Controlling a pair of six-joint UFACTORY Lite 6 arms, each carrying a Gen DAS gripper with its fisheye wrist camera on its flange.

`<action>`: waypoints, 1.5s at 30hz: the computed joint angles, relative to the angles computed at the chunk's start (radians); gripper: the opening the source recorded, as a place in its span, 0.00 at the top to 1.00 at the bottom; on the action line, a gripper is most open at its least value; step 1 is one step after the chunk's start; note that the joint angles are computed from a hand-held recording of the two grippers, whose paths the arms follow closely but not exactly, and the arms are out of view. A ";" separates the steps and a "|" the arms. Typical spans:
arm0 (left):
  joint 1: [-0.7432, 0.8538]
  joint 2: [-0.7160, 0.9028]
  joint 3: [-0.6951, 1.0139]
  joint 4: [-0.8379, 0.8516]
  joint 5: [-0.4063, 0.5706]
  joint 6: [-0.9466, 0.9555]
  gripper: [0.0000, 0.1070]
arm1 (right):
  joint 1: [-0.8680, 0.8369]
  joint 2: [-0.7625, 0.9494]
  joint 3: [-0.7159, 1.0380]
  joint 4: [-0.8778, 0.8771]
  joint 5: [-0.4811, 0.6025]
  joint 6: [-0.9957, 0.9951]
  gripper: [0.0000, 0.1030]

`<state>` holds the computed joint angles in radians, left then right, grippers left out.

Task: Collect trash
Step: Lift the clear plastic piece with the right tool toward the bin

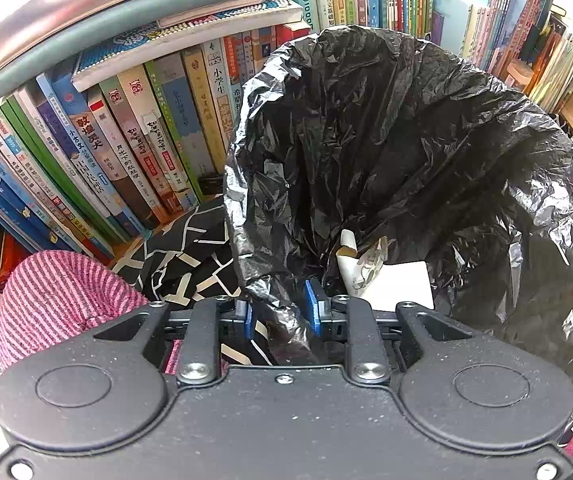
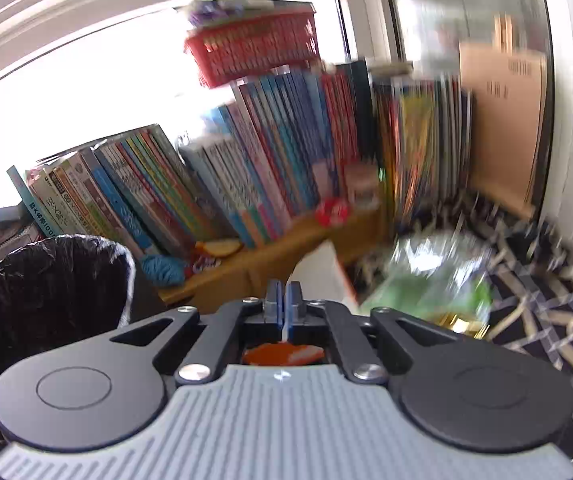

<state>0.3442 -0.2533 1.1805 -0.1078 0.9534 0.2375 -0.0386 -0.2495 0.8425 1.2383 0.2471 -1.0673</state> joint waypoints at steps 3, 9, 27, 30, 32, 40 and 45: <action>0.001 0.001 -0.004 0.001 -0.001 0.001 0.79 | -0.091 0.160 0.041 0.040 0.155 0.033 0.63; -0.036 -0.003 -0.009 0.045 -0.011 -0.039 0.80 | -0.109 0.451 0.144 -0.044 0.229 0.201 0.48; -0.110 -0.008 -0.032 0.119 -0.020 -0.117 0.80 | -0.037 0.493 0.208 -0.217 0.145 0.376 0.77; -0.104 -0.008 -0.033 0.112 -0.020 -0.111 0.80 | -0.089 0.383 0.216 -0.234 0.213 0.402 0.77; -0.093 -0.005 -0.029 0.101 -0.019 -0.098 0.80 | -0.129 0.316 0.239 -0.213 0.277 0.395 0.77; -0.060 0.004 -0.029 0.062 -0.023 -0.057 0.80 | -0.213 0.100 0.323 -0.006 0.586 0.266 0.77; -0.048 0.008 -0.022 0.046 -0.018 -0.041 0.80 | -0.113 0.057 0.344 0.011 0.670 0.245 0.76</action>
<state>0.2961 -0.2452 1.1589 -0.0619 0.9356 0.1962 -0.1521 -0.1928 1.1868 1.2497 0.9167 -0.8223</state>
